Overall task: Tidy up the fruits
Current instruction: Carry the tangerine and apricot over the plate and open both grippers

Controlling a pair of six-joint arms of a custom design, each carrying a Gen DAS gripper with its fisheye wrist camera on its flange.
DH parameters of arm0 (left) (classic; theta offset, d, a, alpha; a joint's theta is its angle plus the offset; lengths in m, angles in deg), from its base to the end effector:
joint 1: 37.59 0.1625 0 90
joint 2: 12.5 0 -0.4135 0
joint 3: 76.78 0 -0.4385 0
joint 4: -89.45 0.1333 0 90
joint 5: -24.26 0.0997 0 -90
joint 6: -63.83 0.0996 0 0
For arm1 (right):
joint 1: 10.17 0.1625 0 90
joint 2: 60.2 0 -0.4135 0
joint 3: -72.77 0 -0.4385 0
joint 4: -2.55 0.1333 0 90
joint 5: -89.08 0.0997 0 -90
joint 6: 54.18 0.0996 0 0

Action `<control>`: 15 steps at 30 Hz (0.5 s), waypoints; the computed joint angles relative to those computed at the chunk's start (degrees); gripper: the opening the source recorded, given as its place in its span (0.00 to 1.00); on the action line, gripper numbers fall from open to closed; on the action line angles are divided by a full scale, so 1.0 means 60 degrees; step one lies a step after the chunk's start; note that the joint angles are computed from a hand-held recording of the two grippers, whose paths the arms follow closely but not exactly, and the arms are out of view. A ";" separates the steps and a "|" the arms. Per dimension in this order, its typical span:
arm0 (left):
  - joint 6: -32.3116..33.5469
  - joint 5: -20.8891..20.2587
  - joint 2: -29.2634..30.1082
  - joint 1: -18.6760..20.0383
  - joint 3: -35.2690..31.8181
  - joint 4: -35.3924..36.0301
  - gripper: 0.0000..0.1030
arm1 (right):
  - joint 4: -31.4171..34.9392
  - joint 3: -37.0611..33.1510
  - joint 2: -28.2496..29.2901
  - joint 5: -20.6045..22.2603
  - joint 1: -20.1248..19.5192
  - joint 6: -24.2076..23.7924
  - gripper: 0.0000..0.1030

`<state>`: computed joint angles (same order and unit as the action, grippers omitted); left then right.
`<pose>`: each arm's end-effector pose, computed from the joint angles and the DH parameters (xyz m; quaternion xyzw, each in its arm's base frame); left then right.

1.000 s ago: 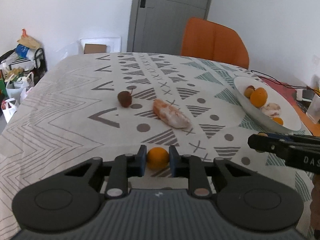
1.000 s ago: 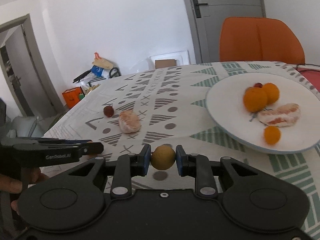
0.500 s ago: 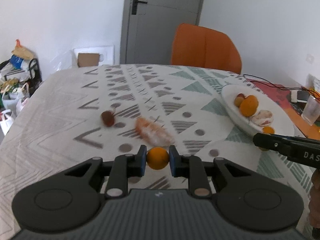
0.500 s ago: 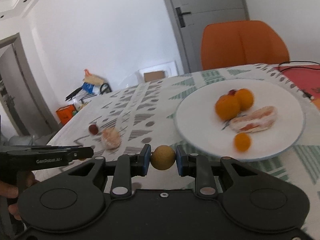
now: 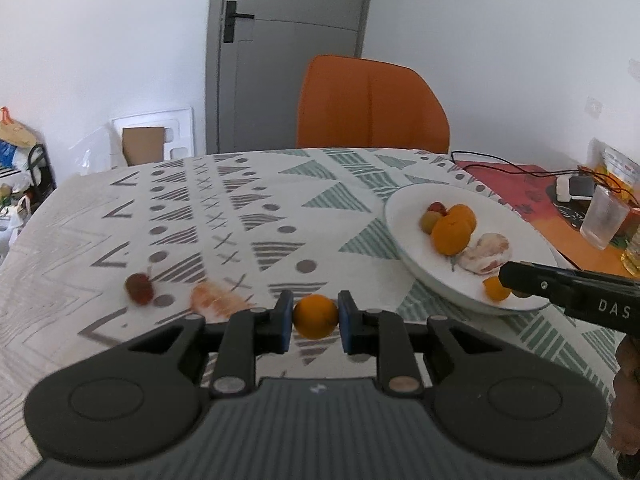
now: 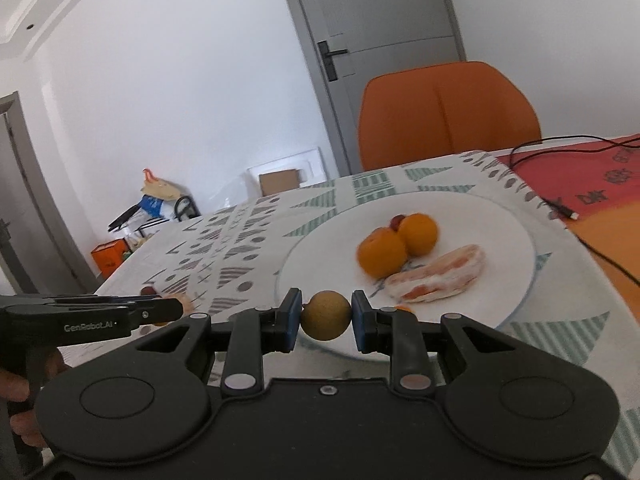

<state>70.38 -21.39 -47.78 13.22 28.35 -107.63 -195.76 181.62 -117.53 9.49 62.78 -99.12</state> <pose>-0.2289 -0.6018 -0.0067 0.2301 0.8554 -0.3842 0.2602 -0.0408 -0.6492 0.1971 0.2530 -0.8398 0.4471 0.1755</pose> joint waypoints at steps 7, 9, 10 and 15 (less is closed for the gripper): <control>0.0228 -0.0250 0.0418 -0.0006 -0.0691 0.0441 0.21 | -0.0093 -0.0293 -0.0008 0.0056 -0.0192 0.0179 0.24; 0.0309 -0.0267 0.0543 -0.0018 -0.0891 0.0509 0.21 | -0.0096 -0.0384 -0.0016 0.0088 -0.0248 0.0249 0.24; 0.0339 -0.0281 0.0617 -0.0026 -0.1019 0.0575 0.21 | -0.0096 -0.0428 -0.0008 0.0101 -0.0274 0.0305 0.24; 0.0531 -0.0354 0.0919 -0.0072 -0.1529 0.0861 0.21 | -0.0395 -0.0577 0.0122 0.1117 -0.0664 0.0966 0.31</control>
<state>73.57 -23.52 -42.26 12.78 19.18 -102.47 -198.13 178.16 -116.80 16.19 58.79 -93.32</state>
